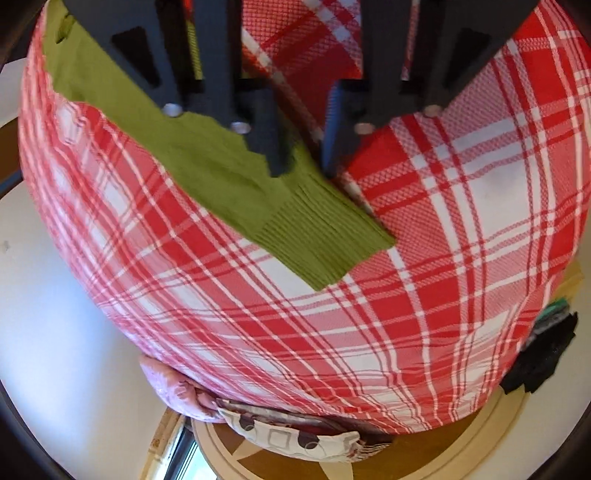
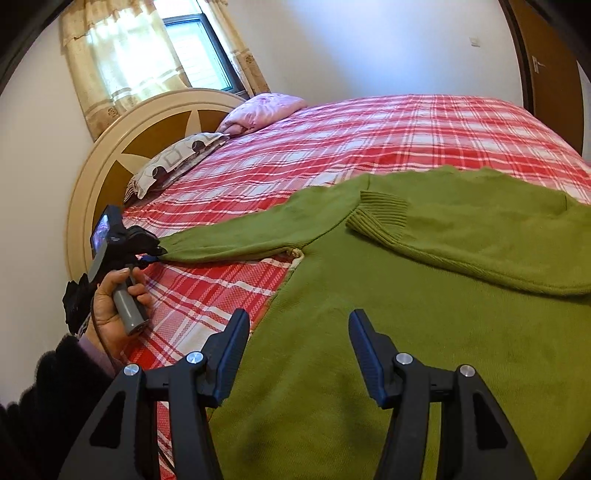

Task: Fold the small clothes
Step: 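Open the right tool while the left tool grasps the other sleeve cuff, then fold the held sleeve across the body with the left tool and release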

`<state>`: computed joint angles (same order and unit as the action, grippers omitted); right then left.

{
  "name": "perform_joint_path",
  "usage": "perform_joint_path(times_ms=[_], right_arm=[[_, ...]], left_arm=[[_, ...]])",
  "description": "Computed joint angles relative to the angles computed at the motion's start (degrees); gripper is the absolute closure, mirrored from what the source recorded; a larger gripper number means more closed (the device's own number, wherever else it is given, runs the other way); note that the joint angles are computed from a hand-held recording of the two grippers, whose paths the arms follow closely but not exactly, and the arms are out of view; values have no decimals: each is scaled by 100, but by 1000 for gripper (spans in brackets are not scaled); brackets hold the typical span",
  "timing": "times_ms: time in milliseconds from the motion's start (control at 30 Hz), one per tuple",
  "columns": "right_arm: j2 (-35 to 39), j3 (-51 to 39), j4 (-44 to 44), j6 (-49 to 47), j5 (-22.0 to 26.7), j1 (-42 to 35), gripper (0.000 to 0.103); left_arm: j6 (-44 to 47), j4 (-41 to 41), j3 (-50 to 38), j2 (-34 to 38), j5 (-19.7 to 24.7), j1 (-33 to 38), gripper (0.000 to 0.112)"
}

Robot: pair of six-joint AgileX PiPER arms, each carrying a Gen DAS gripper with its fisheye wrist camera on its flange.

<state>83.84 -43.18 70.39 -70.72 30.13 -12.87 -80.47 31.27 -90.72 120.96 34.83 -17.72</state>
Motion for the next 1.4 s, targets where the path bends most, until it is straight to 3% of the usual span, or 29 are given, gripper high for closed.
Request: perform_joint_path(times_ms=[67,267,400,500,633,833,1000,1133,1167,1200,1233,1300,1333,1400], right_arm=[[35,-11,-64,118,22,-60,46],[-46,110,201,-81,128,-511,46],[-46,142,383,-187,266,-898,46],[-67,185,567,-315,362,-1165,46],[-37,177,644,-348,498,-1507,46],[26,222,703,-455,629,-2105,46],[187,131,599,-369,686,-2544,46],[413,-119,447,-154,960,-2764,46],[512,-249,382,-13,1111,-2788,46],[641,-413,310,158,1280,-2827,46],[767,-561,289,278,1408,-2829,44],[1122,-1010,207,565,1630,-2714,34],[1216,-1113,232,627,1614,-2619,31],[1496,-1423,162,803,1521,-2326,31]], left_arm=[[126,-55,93,-70,-196,39,103],[-63,787,-181,-158,147,-403,106],[-282,1515,-415,-346,374,-949,106],[-62,1781,-885,-299,668,-1445,106],[308,2002,-1324,-246,739,-2186,106],[1347,1297,-2205,284,470,-2996,106],[2259,431,-3217,1143,770,-3352,106],[2508,-22,-2901,1129,668,-3419,104],[2592,-125,-2699,1040,569,-3412,101],[2780,-315,-2267,811,351,-3353,90],[2738,-289,-1973,646,292,-3382,68],[2141,204,-1260,259,212,-3411,38],[1596,641,-818,27,125,-3443,32],[960,1110,-361,-190,81,-3449,32]])
